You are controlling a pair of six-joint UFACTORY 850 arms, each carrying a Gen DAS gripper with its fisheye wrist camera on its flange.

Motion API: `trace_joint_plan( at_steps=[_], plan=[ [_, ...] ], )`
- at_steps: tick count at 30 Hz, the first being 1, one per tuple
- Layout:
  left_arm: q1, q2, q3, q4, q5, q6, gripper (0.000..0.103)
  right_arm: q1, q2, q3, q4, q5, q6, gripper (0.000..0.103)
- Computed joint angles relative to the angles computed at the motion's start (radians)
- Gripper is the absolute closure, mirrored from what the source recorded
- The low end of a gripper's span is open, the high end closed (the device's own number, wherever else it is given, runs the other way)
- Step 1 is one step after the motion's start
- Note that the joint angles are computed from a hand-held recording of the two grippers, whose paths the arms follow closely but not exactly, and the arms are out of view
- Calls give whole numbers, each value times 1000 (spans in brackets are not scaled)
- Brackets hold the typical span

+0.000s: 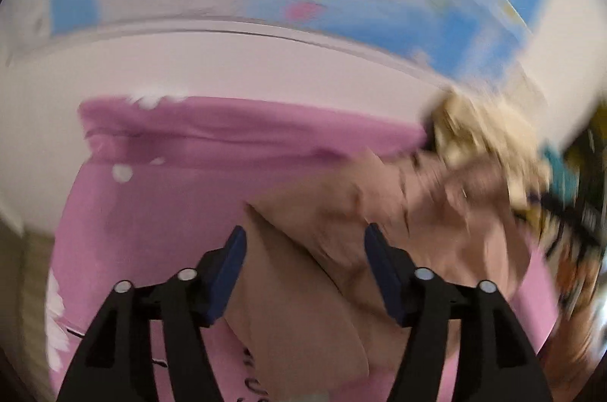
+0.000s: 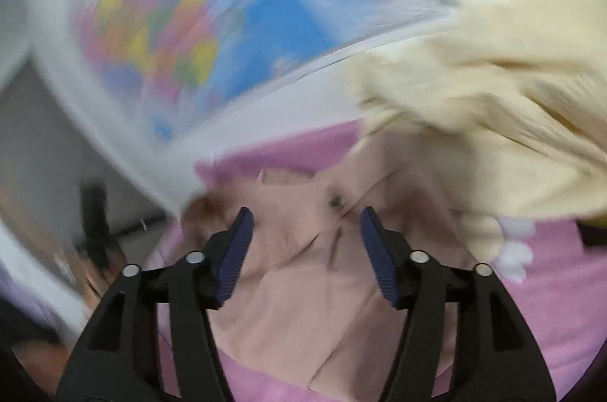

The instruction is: Fold large clothes

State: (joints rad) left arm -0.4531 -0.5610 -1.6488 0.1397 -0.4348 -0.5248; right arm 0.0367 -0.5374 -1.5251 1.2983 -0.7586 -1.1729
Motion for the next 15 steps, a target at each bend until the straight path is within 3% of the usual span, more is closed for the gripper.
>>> trace_joint_plan(
  at_steps=[3, 8, 10, 11, 12, 13, 14, 15],
  plan=[
    [-39, -45, -54, 24, -36, 77, 36, 80, -25, -40, -190, 114, 74, 39],
    [-62, -154, -175, -86, -79, 273, 34, 174, -150, -176, -507, 115, 259, 31],
    [-79, -209, -243, 45, -132, 185, 34, 204, -165, -184, -571, 158, 276, 29],
    [-82, -241, -286, 90, -169, 146, 42, 213, -173, -191, -601, 172, 294, 29],
    [-84, -271, -328, 122, -205, 119, 49, 221, -179, -194, -627, 189, 309, 35],
    [-82, -307, -379, 151, -245, 88, 61, 228, -188, -204, -667, 223, 352, 57],
    [-77, -327, -405, 149, -260, 82, 73, 231, -199, -218, -700, 232, 396, 68],
    [-69, -348, -437, 145, -271, 73, 80, 227, -209, -231, -696, 231, 411, 90]
  ],
)
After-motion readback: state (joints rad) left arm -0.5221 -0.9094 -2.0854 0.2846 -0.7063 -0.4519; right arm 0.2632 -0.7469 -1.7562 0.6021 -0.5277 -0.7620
